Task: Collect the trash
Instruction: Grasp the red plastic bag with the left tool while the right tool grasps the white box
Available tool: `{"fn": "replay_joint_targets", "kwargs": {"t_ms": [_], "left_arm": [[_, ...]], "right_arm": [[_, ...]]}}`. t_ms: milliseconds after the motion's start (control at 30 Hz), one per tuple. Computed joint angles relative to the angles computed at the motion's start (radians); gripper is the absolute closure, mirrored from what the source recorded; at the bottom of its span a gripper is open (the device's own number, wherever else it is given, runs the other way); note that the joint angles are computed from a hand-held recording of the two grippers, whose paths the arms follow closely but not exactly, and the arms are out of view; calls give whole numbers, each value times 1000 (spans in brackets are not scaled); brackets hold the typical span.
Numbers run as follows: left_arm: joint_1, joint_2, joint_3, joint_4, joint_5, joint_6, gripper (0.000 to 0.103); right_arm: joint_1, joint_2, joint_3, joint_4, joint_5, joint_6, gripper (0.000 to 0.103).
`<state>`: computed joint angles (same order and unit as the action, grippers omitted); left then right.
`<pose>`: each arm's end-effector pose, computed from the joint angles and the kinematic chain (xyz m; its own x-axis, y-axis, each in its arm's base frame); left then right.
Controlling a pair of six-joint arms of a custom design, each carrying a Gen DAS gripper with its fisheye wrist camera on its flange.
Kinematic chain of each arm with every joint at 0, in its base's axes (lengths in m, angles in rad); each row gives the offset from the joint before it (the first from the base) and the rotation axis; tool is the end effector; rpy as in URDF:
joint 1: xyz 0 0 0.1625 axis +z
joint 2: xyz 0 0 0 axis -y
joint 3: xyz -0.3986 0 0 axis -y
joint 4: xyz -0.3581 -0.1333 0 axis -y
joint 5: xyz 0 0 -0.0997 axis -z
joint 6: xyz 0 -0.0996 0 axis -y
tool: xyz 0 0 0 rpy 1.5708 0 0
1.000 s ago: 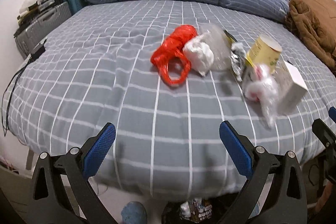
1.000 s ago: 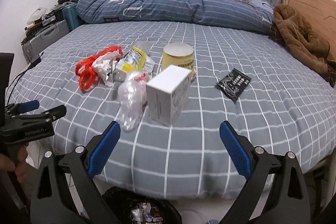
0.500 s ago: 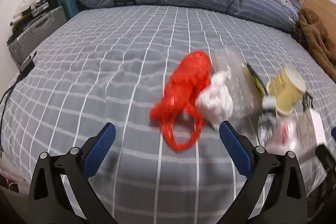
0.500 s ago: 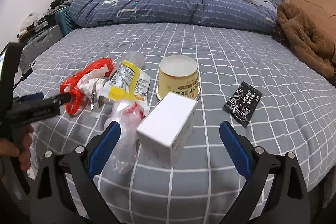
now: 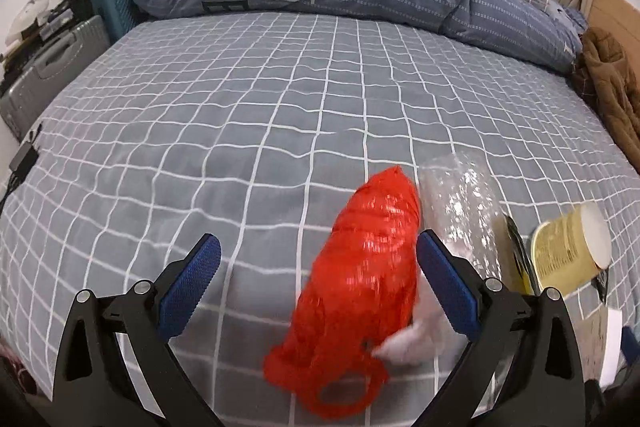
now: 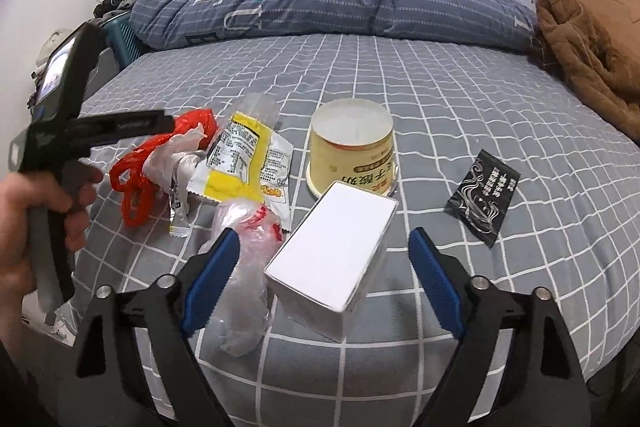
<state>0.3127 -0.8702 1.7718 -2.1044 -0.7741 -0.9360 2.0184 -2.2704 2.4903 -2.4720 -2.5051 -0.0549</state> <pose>-0.4576 -0.3629 0.0855 -0.6972 0.2103 -0.6853 0.5504 0.7695 -0.3239 0.1378 -0.1641 0.4062 -0.7354 0.1606 0.6583 -0.3771 0.7101 -0.5946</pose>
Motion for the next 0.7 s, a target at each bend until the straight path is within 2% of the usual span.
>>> {"fn": "replay_joint_targets", "kwargs": {"t_ms": [200, 333, 433, 500, 700], "left_arm": [[20, 36, -11, -48, -17, 67, 19], [25, 47, -11, -79, -46, 92, 30], [26, 52, -7, -102, -70, 105, 42], [31, 56, -1, -124, -94, 118, 54], [27, 56, 8, -139, -107, 120, 64]], "right_arm": [[-42, 9, 14, -19, 26, -26, 45], [-61, 4, 20, -31, 40, -50, 46], [-57, -3, 20, -24, 38, -48, 49], [-54, -3, 21, -24, 35, -49, 50], [-57, -9, 24, -30, 40, -53, 53]]}}
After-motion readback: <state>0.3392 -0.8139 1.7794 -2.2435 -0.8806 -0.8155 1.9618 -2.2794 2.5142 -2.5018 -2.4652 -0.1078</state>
